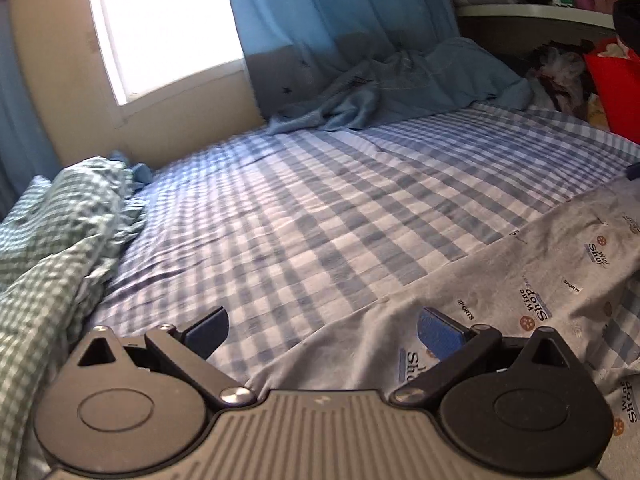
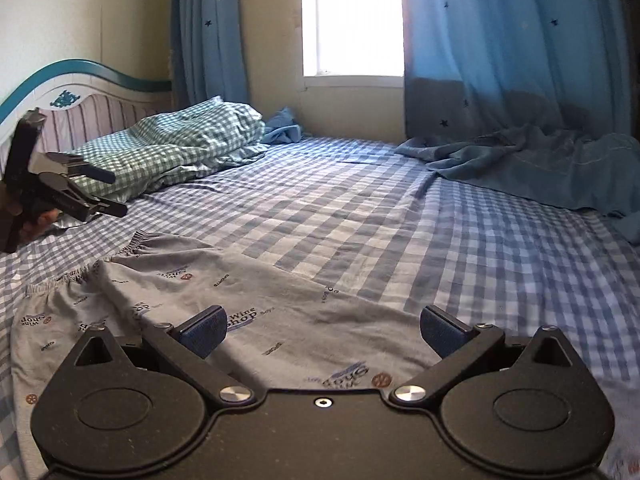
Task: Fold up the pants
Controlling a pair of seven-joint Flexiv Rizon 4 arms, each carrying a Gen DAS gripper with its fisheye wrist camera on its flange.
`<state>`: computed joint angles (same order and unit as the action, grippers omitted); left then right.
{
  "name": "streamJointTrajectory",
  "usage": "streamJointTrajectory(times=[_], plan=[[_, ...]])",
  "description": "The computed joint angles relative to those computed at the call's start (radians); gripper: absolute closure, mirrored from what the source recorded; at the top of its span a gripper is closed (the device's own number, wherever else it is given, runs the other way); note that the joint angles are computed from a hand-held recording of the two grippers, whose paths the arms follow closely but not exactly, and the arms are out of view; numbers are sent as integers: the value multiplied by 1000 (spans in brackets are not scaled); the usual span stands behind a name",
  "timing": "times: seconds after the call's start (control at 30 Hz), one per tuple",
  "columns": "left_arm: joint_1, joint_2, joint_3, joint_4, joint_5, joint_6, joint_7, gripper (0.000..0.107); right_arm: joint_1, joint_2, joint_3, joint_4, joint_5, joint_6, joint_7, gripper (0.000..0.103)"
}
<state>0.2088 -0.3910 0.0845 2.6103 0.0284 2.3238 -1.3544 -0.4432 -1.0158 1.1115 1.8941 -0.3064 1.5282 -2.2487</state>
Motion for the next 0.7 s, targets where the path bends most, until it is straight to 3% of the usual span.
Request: streamJointTrajectory(times=[0.07, 0.1, 0.17, 0.23, 0.3, 0.47, 0.6, 0.67, 0.7], plan=[[112, -56, -73, -95, 152, -50, -27, 4, 9, -85, 52, -149, -29, -252, -27, 0], [143, -93, -104, -143, 204, -67, -23, 4, 36, -94, 41, -197, -34, -309, -42, 1], [132, -152, -118, -225, 231, -108, 31, 4, 115, -67, -44, -252, -58, -331, -49, 1], [73, -207, -99, -291, 186, -146, 91, 5, 199, -39, -143, -302, -73, -333, -27, 2], [50, -235, -103, -338, 151, -214, 138, 13, 254, -45, -200, -361, -67, -344, -15, 9], [198, -256, -250, -380, 209, -366, 213, 25, 313, -93, -233, -495, -10, -404, -37, 18], [258, -233, -316, -371, 202, -486, 299, 36, 351, -72, -277, -509, -9, -488, -106, 31], [284, -229, -349, -361, 180, -504, 323, 42, 356, -58, -288, -486, -3, -479, -157, 32], [328, -227, -398, -357, 171, -536, 340, 57, 363, -52, -296, -487, 8, -482, -162, 36]])
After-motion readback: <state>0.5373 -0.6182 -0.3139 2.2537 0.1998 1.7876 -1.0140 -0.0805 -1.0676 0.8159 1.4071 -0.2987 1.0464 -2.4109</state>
